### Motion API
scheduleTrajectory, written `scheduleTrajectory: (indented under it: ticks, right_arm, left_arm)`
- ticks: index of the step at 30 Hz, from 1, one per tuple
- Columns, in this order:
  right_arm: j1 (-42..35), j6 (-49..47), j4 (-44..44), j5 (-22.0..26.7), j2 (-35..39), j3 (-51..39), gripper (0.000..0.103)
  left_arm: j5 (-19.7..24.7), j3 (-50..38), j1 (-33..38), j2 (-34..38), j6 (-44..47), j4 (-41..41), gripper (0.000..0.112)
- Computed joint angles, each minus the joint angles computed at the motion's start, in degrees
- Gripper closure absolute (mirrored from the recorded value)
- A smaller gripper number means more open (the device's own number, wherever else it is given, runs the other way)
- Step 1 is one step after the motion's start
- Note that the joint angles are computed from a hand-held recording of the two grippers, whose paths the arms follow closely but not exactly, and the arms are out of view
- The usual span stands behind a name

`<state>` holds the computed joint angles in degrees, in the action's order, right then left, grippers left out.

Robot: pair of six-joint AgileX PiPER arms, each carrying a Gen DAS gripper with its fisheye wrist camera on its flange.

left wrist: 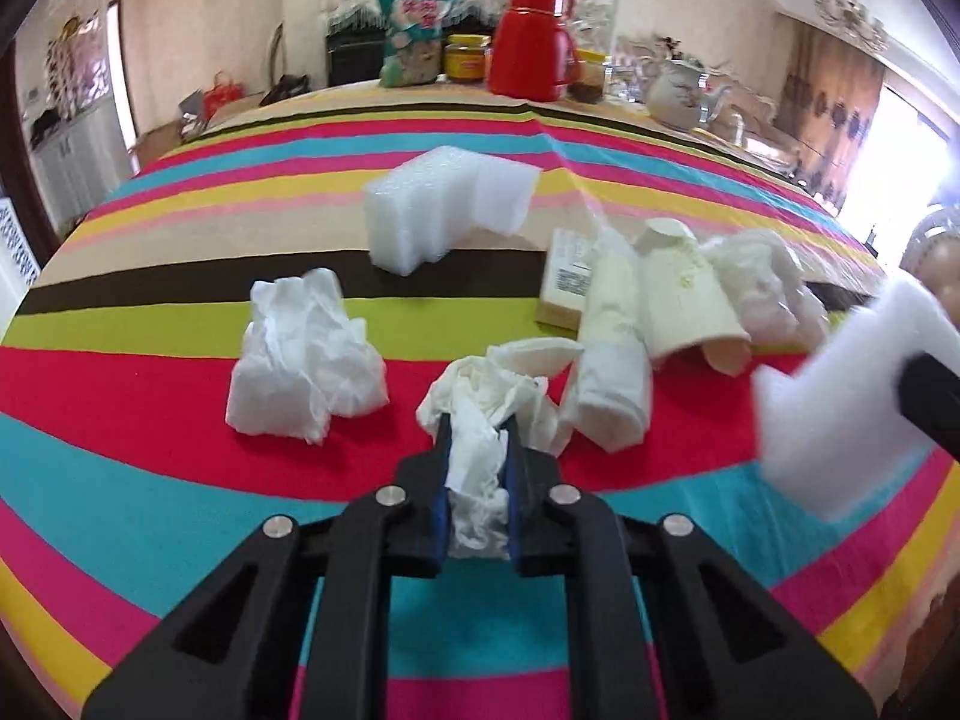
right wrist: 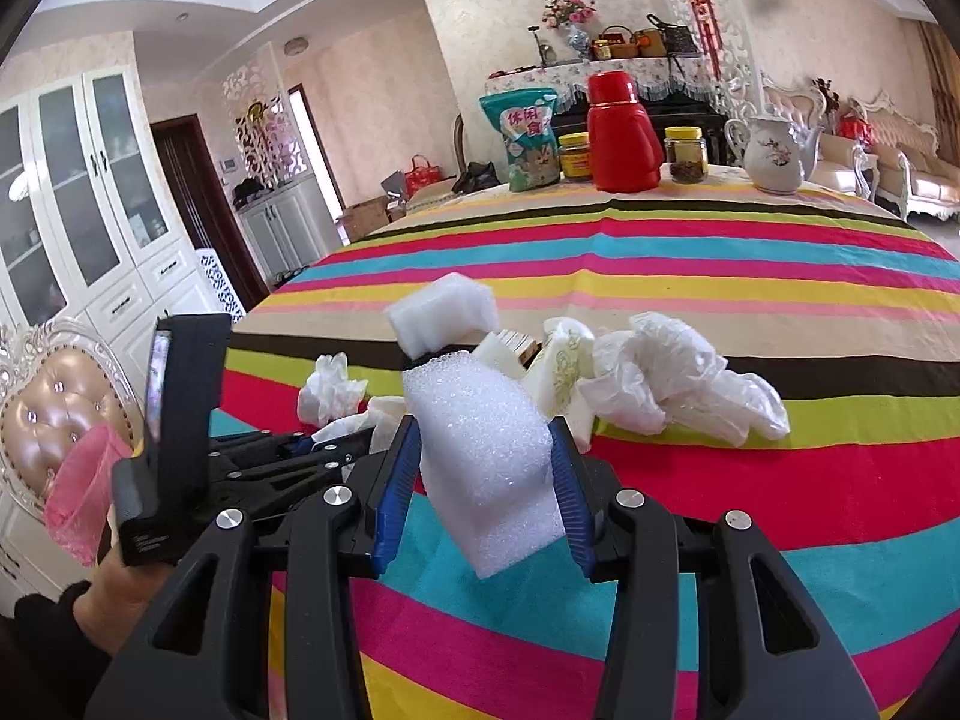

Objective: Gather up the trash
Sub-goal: 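Grasp a white tissue with the left tool while the right tool grasps a white foam block, then carry the tissue and foam block to the pink wastebasket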

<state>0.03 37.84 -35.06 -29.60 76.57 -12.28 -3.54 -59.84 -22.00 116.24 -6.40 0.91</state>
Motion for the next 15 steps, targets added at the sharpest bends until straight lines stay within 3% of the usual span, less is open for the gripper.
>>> scheduleTrajectory:
  ticks: [2, 5, 11, 15]
  right_arm:
    - [1.6, -2.9, 3.4, 0.3, -0.3, 0.4, 0.061]
    - [2.6, -5.0, 5.9, 0.5, -0.7, 0.7, 0.061]
    - [3.4, -7.4, 9.1, 0.1, 0.4, 0.9, 0.061]
    - [6.2, -12.8, 14.9, 0.1, 0.3, 1.2, 0.061]
  left_arm:
    - [-1.9, 2.7, -0.3, -1.8, -0.6, 1.4, 0.099]
    - [-6.8, 8.1, -0.7, -5.5, 6.4, -5.3, 0.099]
    - [-16.4, 14.3, 1.7, -9.4, -1.8, 2.2, 0.099]
    - [-21.3, 17.5, 2.8, -11.6, -1.8, 1.7, 0.099]
